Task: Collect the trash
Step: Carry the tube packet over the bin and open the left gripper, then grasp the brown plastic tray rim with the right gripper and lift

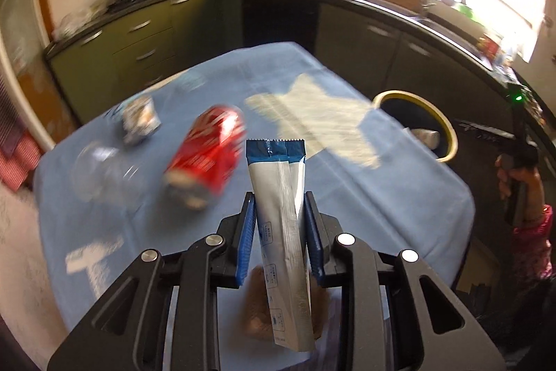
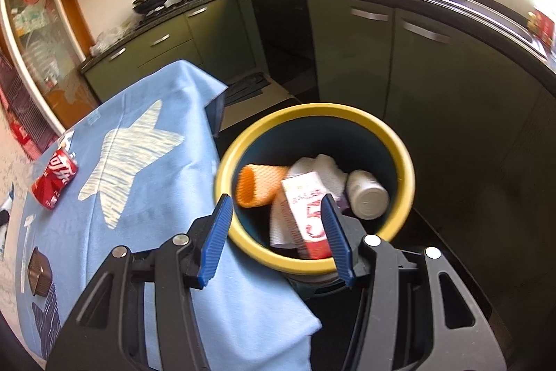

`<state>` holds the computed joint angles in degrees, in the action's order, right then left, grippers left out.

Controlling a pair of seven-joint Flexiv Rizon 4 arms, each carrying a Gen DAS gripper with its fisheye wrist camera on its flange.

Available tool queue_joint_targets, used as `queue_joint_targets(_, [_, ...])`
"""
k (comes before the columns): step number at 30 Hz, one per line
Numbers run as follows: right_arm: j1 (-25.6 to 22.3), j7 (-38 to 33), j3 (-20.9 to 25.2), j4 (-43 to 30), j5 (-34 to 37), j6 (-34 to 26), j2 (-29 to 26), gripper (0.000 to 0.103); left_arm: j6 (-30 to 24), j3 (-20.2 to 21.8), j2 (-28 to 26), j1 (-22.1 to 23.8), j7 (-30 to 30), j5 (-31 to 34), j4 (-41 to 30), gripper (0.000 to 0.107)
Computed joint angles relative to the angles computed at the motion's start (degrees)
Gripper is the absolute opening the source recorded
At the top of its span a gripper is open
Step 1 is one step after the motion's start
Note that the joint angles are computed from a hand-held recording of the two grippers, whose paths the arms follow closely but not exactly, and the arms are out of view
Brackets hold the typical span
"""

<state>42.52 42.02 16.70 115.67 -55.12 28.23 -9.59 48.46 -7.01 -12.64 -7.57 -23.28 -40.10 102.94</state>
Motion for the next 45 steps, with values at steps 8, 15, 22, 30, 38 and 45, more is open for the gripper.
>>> queue_joint_targets(8, [-0.6,7.58,2.75,6.92,1.82,-2.3,5.72,0.05,-8.61,-4.63,-4.25,-6.69,-2.13,6.49,-10.61,0.028])
queue_joint_targets(15, [-0.52,15.37,6.08,12.3,5.1,-5.32,10.07,0.05,-19.84,-7.56,-12.22,-13.94,-10.3,13.48,-24.16,0.028])
queue_joint_targets(22, [0.98,23.14,9.46,15.95,8.88,-8.18,12.82,0.05,-19.44,-8.51,-21.3,-22.46,-16.0,19.12,-34.27,0.032])
queue_joint_targets(30, [2.5,26.76,10.73,16.6,10.6,-10.3,13.61,0.052,-16.71,-7.34,-28.51,-26.48,-23.56,22.6,-41.76,0.062])
queue_joint_targets(38, [1.9,24.26,9.31,16.12,6.49,-7.3,12.52,0.055,-4.69,-11.94,-13.26,-14.63,-13.46,6.29,-21.12,0.082])
queue_joint_targets(45, [0.04,14.53,5.2,11.03,0.25,0.17,7.3,0.056,7.57,-7.07,0.84,-7.97,2.41,-15.65,-2.66,0.095])
